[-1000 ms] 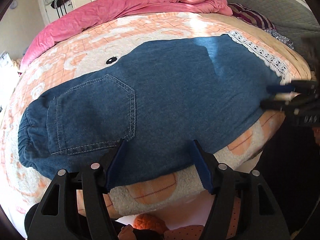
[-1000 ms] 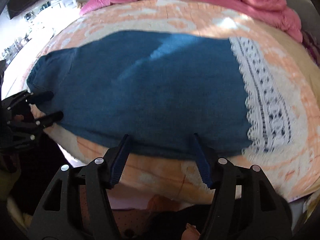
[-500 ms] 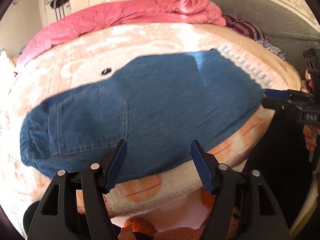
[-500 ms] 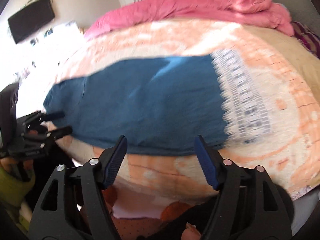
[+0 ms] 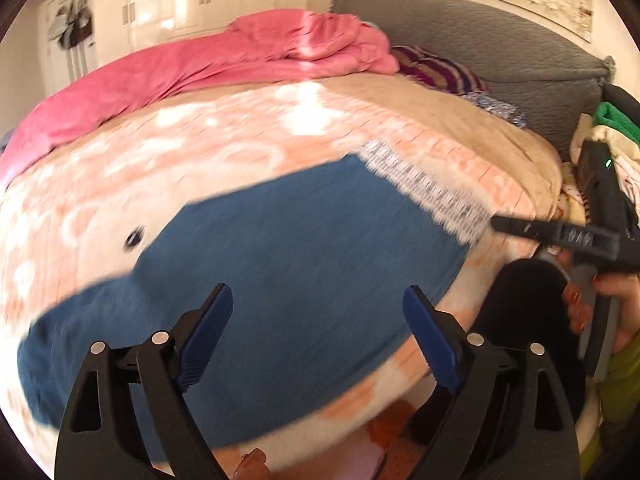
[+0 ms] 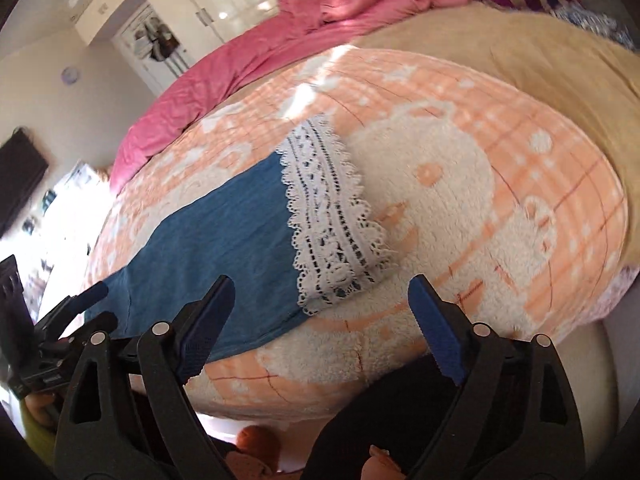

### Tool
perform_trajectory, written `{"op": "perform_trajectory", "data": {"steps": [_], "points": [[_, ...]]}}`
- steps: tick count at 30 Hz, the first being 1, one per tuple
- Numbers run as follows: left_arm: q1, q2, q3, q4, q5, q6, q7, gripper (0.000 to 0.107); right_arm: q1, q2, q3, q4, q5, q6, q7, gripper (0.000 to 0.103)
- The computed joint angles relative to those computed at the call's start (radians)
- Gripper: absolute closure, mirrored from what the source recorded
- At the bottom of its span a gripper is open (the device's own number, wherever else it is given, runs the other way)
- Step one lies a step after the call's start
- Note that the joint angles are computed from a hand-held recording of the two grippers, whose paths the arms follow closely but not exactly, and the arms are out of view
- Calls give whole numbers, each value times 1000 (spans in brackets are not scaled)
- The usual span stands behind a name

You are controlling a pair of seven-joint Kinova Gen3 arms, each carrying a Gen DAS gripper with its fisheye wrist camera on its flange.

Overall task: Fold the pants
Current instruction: 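Open both tools and release the pants, then grasp the lace hem with the right tool while the left tool grasps the lace too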

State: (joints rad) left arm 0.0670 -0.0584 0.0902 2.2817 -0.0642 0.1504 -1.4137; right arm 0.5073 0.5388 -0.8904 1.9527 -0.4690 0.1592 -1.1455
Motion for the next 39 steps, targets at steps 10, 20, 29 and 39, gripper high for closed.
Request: {"op": "perform_trajectory", "data": {"steps": [10, 20, 29, 39], "points": [[-72, 301, 41, -380, 267, 151, -338, 16, -125, 46, 134, -82, -14, 26, -69, 21], [-163, 615, 113, -790, 349, 416, -535, 22, -69, 117, 47, -82, 34, -21, -81, 55], [-236, 802, 209, -1007, 469, 663, -817, 38, -43, 182, -5, -118, 88, -23, -105, 57], [-168, 861, 27, -1038, 832, 783, -1003, 38, -47, 206, -4, -140, 101, -8, -125, 71]]}}
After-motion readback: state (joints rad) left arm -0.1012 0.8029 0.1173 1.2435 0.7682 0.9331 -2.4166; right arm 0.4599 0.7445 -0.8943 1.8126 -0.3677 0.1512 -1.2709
